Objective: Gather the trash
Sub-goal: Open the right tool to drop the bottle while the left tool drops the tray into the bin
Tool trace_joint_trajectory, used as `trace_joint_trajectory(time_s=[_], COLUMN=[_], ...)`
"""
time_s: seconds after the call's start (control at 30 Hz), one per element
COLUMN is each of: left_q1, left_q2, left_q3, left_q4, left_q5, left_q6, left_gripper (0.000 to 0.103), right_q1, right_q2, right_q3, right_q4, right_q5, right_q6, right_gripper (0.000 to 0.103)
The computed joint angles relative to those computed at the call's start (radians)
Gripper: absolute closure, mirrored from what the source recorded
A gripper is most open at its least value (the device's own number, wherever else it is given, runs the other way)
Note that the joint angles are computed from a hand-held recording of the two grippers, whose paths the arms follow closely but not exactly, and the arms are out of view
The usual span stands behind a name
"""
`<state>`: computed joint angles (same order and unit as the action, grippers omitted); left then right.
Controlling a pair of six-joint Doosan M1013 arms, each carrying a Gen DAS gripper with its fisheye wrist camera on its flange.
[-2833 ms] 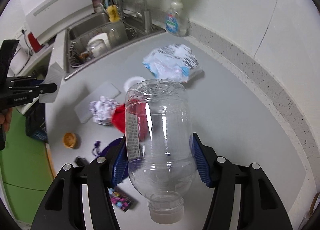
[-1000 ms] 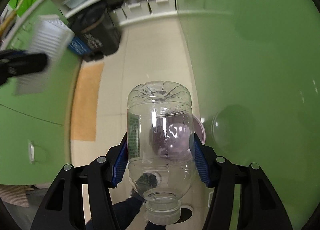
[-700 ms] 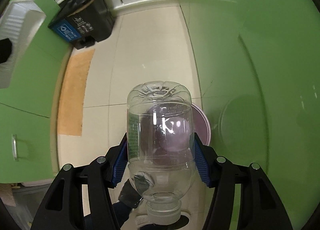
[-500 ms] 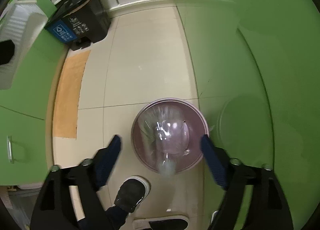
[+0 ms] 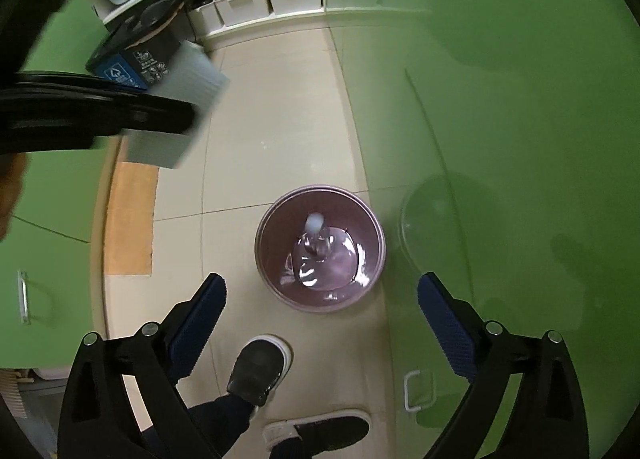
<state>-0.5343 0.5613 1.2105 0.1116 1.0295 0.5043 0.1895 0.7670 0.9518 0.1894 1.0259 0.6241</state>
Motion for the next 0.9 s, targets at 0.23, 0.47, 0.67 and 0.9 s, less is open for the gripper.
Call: trace_joint_trajectory(time_s=[0.23,0.47,0.67,0.9], left_q1=[0.012,0.019,0.013,0.018], left_q2=[0.076,0.149,0.179,0.187], left_q3=[-0.036,-0.052,-0.067,-0.075], left_q4=[-0.08,-0.146,-0.121,-0.153], left_q5=[-0.037,-0.054,-0.066,-0.073], left_q6=[0.075,0.138,0.129,0.14], left_gripper=[0.076,0.074,0.039,0.003], right_q1=[-0.025,-0.049,-0.06,-0.064], right_q2=[-0.047,-0.05,-0.044,-0.055], right_q3=[0.066,0.096,0.101,0.109], right_q4=[0.02,0.038,0.044,0.058], right_q5=[-0.018,-0.024,-0.034,-0.037], right_q6=[0.004,-0.003,0.008,0.006], right_gripper=[0.009,0.009,0.009,0.009])
